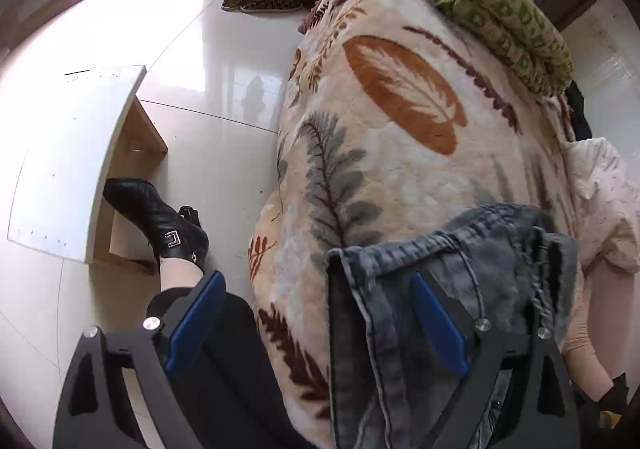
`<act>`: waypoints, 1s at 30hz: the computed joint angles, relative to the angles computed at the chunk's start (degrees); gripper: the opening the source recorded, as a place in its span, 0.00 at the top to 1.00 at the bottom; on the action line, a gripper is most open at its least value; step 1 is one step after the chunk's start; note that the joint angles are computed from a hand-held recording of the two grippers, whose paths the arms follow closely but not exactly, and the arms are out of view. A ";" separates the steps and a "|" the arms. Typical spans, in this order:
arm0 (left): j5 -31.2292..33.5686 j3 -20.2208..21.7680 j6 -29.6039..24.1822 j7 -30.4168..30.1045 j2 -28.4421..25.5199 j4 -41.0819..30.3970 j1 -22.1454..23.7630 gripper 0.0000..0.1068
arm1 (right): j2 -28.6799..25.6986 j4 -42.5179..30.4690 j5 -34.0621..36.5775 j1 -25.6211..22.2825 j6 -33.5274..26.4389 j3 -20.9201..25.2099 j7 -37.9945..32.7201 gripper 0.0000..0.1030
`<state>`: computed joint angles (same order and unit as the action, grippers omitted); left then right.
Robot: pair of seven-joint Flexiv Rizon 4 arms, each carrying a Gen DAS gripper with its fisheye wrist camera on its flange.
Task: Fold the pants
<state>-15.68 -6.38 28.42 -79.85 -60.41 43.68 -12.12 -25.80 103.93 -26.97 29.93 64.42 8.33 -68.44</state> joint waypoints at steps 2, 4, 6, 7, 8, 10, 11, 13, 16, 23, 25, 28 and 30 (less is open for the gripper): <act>0.58 0.39 -0.87 0.01 -1.15 -1.67 -0.46 0.11 | -0.66 0.09 -2.34 1.19 -0.10 -1.42 1.13 0.28; 0.96 0.54 -1.90 0.12 -2.57 -3.48 -0.86 0.11 | -1.19 0.52 -5.49 2.24 0.48 -3.09 2.45 0.28; 0.41 0.06 -2.03 0.08 -3.39 -4.15 -0.63 0.11 | -1.56 1.20 -9.70 3.60 1.36 -5.42 5.26 0.28; -0.11 -0.19 -2.79 -0.23 -4.07 -5.14 -0.43 0.13 | -1.82 1.08 -10.85 3.82 1.35 -5.87 6.32 0.28; -0.66 -0.46 -3.75 -0.52 -4.75 -6.19 -0.24 0.15 | -2.27 0.86 -12.50 4.24 1.60 -6.78 7.92 0.31; -2.00 -1.34 -4.94 -0.77 -5.58 -7.28 0.14 0.32 | -2.67 0.96 -16.29 5.20 1.78 -8.48 11.47 0.34; -2.77 -1.94 -4.99 -0.61 -5.54 -7.05 0.32 0.38 | -2.70 0.96 -17.08 5.09 1.65 -8.43 12.33 0.36; -3.77 -2.75 -4.93 0.37 -5.15 -6.52 0.28 0.64 | -2.67 0.85 -18.89 5.15 0.90 -8.53 14.09 0.45; -2.29 -1.18 -5.51 0.54 -4.72 -7.58 -1.06 0.67 | -2.01 0.35 -18.55 4.28 0.09 -7.28 15.81 0.65; -0.70 -0.44 -2.88 0.47 -1.42 -3.20 -1.58 0.68 | -0.73 -0.08 -15.54 2.01 1.63 -5.35 16.11 0.77; 0.58 -0.04 -0.34 1.57 0.44 -0.63 -2.14 0.86 | 0.05 0.39 -15.14 1.74 2.47 -5.29 16.92 0.78; 2.70 0.92 3.86 2.14 3.22 2.65 -3.30 0.87 | 1.24 1.26 -15.15 1.52 3.55 -5.33 18.14 0.78; 3.79 1.29 5.53 2.35 4.41 3.44 -3.88 0.87 | 2.01 1.98 -15.55 1.34 4.27 -5.43 18.90 0.78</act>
<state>-11.89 -5.10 33.96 -77.50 -55.99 47.12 -16.01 -23.78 105.91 -42.52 31.27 68.68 2.89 -49.54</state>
